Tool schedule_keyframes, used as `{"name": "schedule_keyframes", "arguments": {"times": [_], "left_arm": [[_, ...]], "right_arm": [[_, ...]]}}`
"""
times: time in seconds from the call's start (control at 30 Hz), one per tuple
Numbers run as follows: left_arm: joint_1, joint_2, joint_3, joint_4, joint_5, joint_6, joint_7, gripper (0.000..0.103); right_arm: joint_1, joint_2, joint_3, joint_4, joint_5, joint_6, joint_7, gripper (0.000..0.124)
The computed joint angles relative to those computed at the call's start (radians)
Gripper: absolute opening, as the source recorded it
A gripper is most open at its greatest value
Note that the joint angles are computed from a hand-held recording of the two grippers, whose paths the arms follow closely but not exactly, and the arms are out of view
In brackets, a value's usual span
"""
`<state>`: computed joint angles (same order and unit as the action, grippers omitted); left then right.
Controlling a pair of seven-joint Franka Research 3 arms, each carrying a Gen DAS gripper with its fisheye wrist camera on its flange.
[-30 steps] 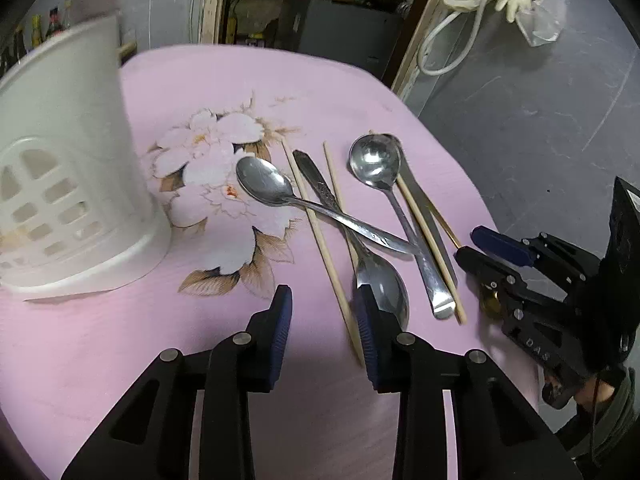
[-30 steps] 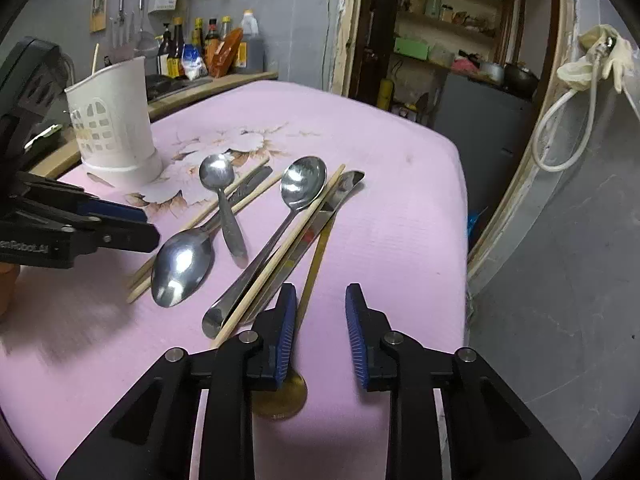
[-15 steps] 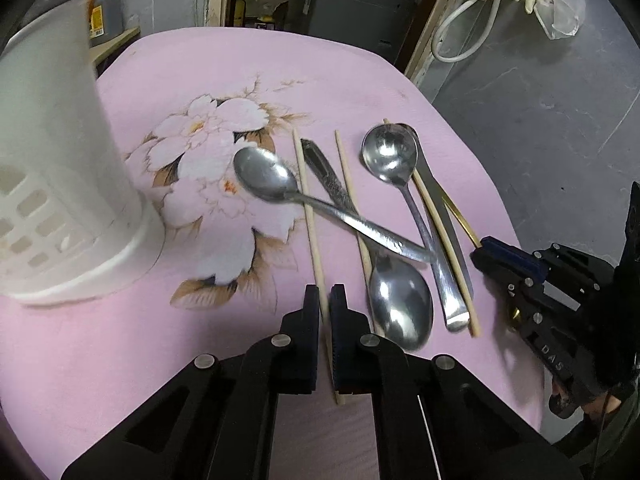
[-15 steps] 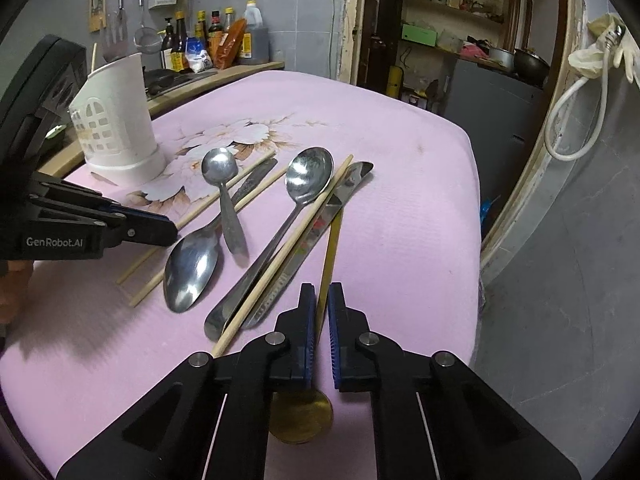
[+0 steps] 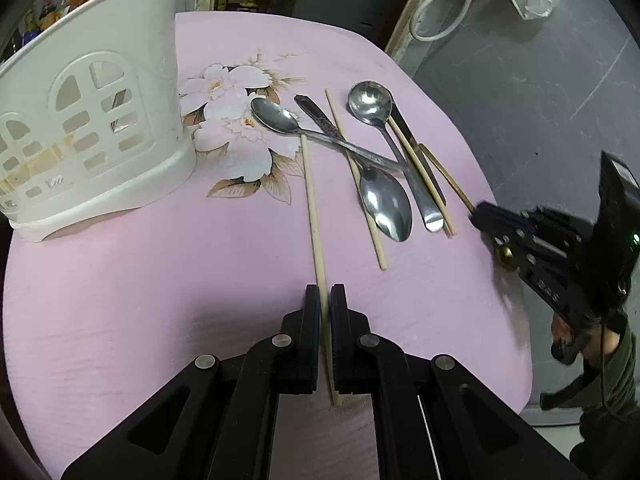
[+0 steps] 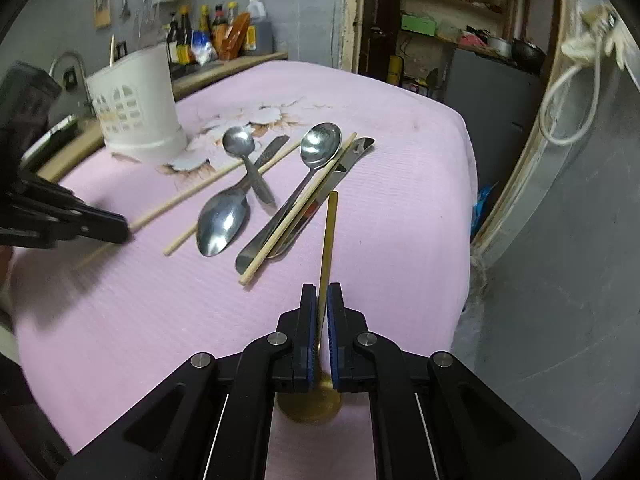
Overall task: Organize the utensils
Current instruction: 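Lower both tools back to the utensil pile, then grasp the gold spoon with the right tool while the left tool grasps a chopstick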
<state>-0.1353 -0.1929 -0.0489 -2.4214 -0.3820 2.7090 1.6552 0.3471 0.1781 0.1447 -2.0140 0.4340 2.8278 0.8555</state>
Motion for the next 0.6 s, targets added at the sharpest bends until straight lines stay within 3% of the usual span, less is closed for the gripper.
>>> {"name": "schedule_keyframes", "arguments": {"times": [0.23, 0.6], "left_arm": [[0.032, 0.046, -0.041, 0.05, 0.168, -0.014, -0.077, 0.005], [0.078, 0.189, -0.068, 0.221, 0.316, -0.091, -0.126, 0.008]], "right_arm": [[0.047, 0.081, -0.037, 0.095, -0.179, -0.015, 0.109, 0.014], [0.013, 0.165, -0.015, 0.26, -0.152, -0.196, 0.096, 0.017]]}}
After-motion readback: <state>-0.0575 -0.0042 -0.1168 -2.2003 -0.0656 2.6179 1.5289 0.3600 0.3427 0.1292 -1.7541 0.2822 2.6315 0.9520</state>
